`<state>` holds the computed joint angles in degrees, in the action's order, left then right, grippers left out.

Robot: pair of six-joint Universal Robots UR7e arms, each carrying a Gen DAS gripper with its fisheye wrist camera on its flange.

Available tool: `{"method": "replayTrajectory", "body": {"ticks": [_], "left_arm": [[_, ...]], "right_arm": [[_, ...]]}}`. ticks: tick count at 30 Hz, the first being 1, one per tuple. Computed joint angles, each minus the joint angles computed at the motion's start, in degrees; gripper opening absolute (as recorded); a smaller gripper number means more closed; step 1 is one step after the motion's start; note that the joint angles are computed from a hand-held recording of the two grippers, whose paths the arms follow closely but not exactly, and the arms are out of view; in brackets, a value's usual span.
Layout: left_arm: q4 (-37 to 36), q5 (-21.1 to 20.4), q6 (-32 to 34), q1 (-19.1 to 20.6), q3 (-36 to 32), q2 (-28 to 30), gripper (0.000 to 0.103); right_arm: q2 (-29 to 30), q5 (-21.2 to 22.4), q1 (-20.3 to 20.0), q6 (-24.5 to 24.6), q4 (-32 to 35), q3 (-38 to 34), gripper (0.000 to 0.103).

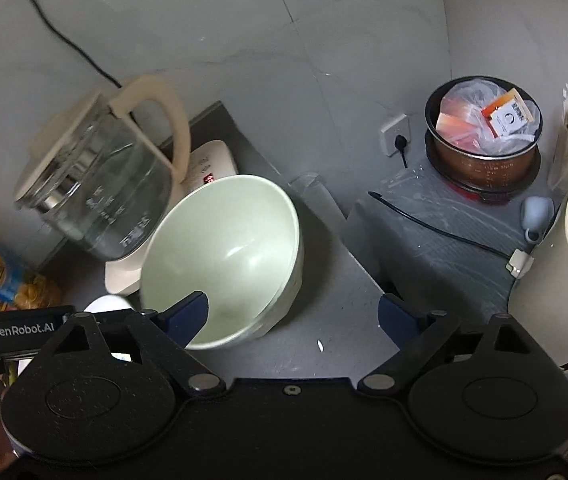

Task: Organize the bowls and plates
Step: 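Move the right gripper to the smaller cream bowl and grasp its rim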

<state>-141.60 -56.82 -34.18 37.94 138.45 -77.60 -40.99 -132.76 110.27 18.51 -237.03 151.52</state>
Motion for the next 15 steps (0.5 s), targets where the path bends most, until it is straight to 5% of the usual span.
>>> {"method": "replayTrajectory", "body": {"ticks": [15], "left_arm": [[-3.2,-1.9,2.3,6.5,-4.0,10.1,0.05]], "right_arm": [[0.6,3.2,-6.3,0.4,6.5,-3.2,0.067]]}}
